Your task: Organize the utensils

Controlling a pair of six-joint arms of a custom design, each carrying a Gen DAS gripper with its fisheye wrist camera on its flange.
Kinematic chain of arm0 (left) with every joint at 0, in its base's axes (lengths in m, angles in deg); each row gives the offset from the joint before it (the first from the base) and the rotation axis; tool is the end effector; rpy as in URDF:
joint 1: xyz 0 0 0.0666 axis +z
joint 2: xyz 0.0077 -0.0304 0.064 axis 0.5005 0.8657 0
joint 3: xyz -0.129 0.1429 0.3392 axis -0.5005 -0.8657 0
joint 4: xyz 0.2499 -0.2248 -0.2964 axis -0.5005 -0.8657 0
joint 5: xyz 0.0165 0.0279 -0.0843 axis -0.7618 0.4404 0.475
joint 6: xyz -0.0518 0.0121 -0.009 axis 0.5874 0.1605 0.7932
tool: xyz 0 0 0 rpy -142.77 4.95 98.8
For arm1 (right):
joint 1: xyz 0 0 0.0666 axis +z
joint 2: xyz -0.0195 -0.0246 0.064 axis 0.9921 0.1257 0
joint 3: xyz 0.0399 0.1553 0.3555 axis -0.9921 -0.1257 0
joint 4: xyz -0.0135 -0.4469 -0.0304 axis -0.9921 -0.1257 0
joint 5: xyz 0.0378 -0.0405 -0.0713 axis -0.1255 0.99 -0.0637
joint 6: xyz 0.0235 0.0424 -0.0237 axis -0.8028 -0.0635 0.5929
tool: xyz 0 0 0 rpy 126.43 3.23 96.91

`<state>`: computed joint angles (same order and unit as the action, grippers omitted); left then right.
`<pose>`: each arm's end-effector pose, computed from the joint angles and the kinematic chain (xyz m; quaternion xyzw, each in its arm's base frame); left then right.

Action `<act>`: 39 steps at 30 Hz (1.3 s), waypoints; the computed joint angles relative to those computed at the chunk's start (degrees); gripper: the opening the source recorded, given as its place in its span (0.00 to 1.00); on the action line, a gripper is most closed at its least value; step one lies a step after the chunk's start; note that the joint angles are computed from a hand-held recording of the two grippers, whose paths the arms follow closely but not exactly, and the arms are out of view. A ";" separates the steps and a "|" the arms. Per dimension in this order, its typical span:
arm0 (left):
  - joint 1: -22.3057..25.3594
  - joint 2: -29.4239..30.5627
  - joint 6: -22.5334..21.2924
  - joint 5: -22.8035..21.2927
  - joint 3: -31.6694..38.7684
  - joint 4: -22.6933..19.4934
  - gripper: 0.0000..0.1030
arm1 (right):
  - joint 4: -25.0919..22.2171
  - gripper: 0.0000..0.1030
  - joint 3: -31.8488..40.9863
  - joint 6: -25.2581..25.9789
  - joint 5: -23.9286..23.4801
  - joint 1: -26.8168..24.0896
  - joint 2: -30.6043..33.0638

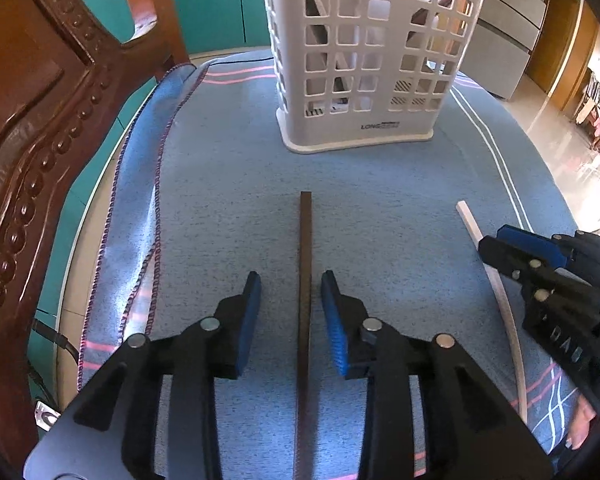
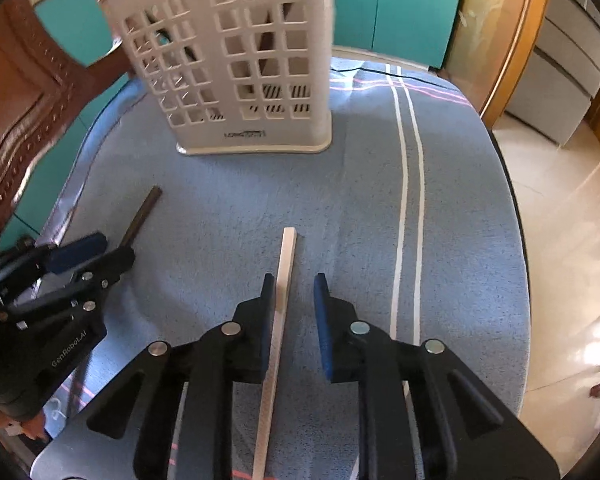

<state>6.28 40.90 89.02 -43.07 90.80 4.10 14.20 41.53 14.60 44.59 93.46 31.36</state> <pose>0.5447 -0.2286 0.4701 -0.0827 0.9609 0.0335 0.2622 0.5600 0.1108 0.4633 -0.2258 0.9407 0.0686 0.2435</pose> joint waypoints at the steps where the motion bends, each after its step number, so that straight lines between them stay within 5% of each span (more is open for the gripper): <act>1: -0.46 0.91 0.26 -0.17 1.08 -0.39 0.37 | -0.32 0.20 -0.03 0.31 1.10 0.33 0.08; 16: -1.36 0.70 0.58 -0.79 0.58 -0.57 0.48 | 1.09 0.34 -0.28 -0.02 5.13 1.54 0.43; 39: -0.96 1.27 0.49 -0.45 1.08 -0.36 0.53 | 0.17 0.34 -0.64 1.23 3.35 0.65 -0.05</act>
